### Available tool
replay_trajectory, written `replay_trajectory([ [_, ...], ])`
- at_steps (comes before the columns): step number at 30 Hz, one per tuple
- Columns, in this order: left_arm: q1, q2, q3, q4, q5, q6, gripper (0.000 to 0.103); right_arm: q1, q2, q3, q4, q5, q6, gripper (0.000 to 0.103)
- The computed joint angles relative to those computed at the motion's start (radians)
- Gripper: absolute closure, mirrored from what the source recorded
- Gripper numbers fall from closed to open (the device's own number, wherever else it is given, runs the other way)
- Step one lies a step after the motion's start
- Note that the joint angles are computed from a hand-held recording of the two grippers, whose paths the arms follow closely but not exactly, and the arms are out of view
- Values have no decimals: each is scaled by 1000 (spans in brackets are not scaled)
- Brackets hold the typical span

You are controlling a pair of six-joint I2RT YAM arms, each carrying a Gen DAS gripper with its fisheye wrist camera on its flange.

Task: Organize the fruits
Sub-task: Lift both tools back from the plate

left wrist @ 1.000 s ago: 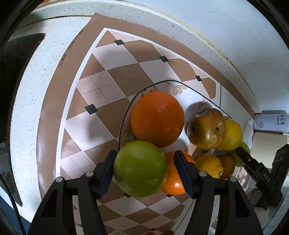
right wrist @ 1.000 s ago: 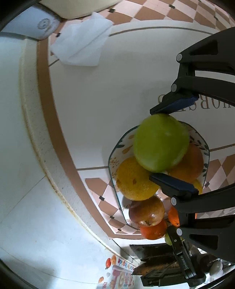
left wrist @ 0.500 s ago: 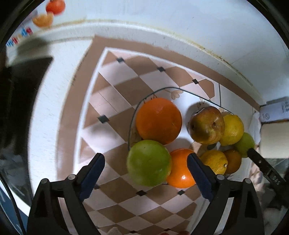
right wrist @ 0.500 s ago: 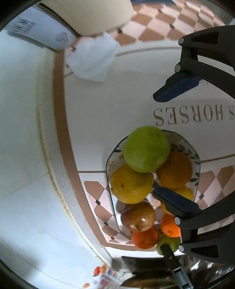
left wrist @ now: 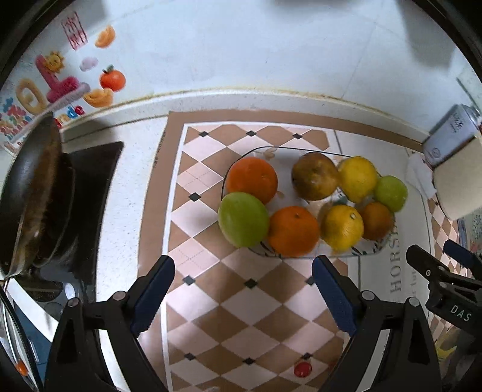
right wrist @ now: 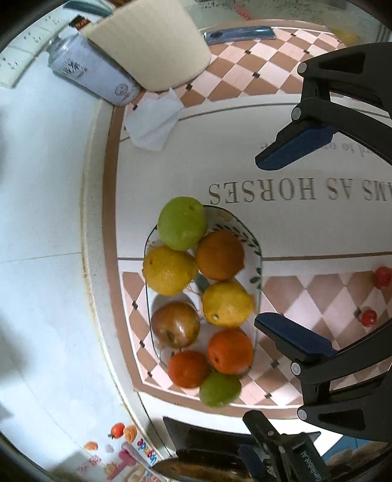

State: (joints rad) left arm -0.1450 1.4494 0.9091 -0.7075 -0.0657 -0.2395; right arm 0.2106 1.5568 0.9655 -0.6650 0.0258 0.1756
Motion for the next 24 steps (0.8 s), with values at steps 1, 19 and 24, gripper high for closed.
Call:
replay_trajectory([
  [1, -9, -42, -10, -16, -3, -3, 10, 9, -38, -12, -13, 8, 6, 6],
  [19, -187, -638, 19, -400, -118, -123, 10, 301, -638, 14, -447, 160, 232, 6],
  [24, -261, -707, 68, -491, -174, -170, 10, 467, -693, 87, -555, 266, 361, 6],
])
